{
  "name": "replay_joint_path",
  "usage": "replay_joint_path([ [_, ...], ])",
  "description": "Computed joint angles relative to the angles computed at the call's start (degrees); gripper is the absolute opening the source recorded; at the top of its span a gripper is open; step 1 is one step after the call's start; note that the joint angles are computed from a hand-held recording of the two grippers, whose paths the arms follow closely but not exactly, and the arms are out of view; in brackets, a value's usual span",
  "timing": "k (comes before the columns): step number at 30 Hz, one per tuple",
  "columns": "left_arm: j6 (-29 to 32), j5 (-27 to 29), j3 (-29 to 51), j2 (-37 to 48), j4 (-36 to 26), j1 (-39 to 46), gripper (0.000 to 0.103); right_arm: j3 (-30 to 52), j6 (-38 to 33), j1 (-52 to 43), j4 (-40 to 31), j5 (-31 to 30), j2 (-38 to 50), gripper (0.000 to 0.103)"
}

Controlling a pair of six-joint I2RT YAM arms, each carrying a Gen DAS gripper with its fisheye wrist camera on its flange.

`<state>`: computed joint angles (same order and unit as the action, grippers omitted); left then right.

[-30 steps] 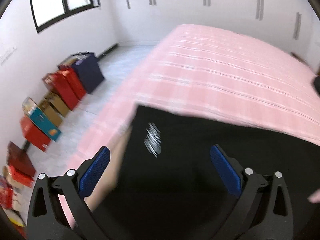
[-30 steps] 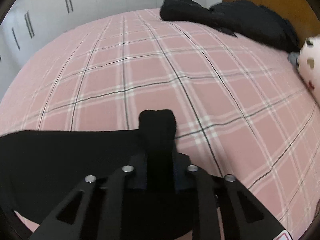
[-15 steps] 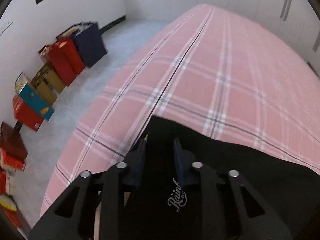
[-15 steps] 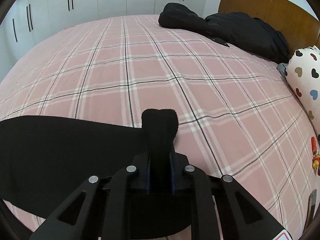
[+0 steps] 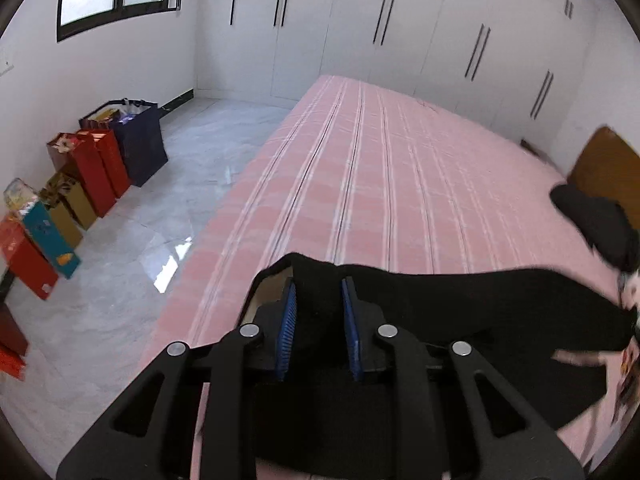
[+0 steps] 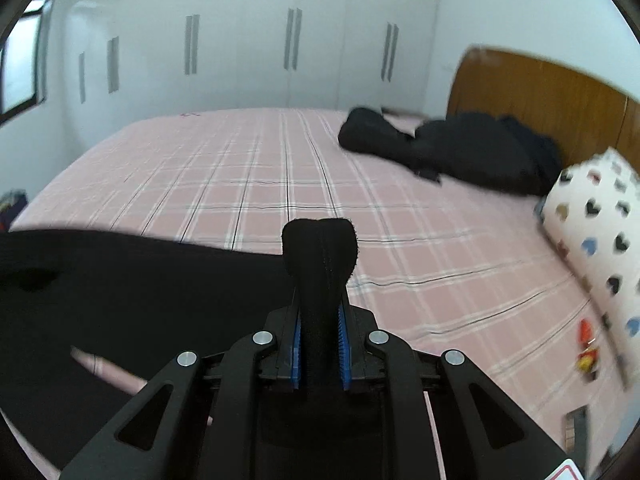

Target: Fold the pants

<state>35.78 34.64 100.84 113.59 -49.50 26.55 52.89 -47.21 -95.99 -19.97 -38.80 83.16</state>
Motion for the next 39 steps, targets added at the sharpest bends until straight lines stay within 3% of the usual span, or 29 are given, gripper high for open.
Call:
replay_joint_path([
  [2,5.57,-0.53,-4.00,-1.68,-1.20,3.77,0.027,-0.71,-6.89,-3.95,-2.90,-0.02,-0.18,0.015],
  [4,7.59,-1.74,-8.59,-2.38,-0.39,7.27,0.030,-1.30,-10.99,-7.36,-4.19,1.43,1.26,0.028],
  [5,7.39,-1.77,-9.41,-1.85,0.09,8.94,0.045,-1.79,-13.46,-10.06,-4.92,1.69,2.27,0.032],
  [7,5.87,-1.59,-9.92,-1.00,-1.52,11.17,0.071,-3.51,-15.78,-14.57,-4.78,1.22,2.64,0.049],
  [10,2.41,2.63,-7.67,1.10,-9.09,14.83,0.091,-2.22,-19.88,-20.85,-9.95,-1.45,4.50,0.055],
  [13,-0.37,3.17,-6.65,3.29,-15.73,13.93,0.094,-0.21,-24.46,-27.94,-17.36,-4.80,6.10,0.062],
  [18,-8.92,2.25,-6.95,7.43,-16.87,7.26,0.093,5.36,-30.44,-33.32,-33.08,-5.09,12.19,0.064],
  [19,-10.54,2.10,-6.13,8.81,-16.84,5.77,0.091,4.90,-31.58,-33.71,-34.32,-4.66,12.36,0.064],
  [21,-13.24,2.12,-5.78,10.22,-17.00,4.09,0.054,3.85,-33.24,-34.51,-36.00,-3.97,11.88,0.064],
  [22,-14.83,0.50,-5.29,10.21,-16.30,3.33,0.027,3.24,-33.34,-34.44,-36.45,-3.43,11.89,0.064],
  [23,-15.21,0.14,-5.73,9.51,-15.39,3.18,0.012,2.63,-33.16,-34.23,-36.56,-3.29,11.46,0.064],
  [28,-12.78,1.86,-0.80,9.33,-20.15,6.68,0.009,1.97,-29.48,-30.11,-40.21,-3.95,9.20,0.064],
  [31,-9.85,-0.43,0.84,9.61,-22.18,7.07,0.009,3.54,-17.85,-22.31,-39.85,-4.67,9.37,0.065],
  [33,-10.94,-1.18,0.76,9.83,-21.07,5.89,0.009,4.54,-5.72,-13.55,-36.84,-2.60,10.82,0.065],
  [39,-11.69,-2.43,3.39,12.90,-20.55,5.46,0.009,5.46,22.13,1.80,-20.24,2.43,17.52,0.063],
])
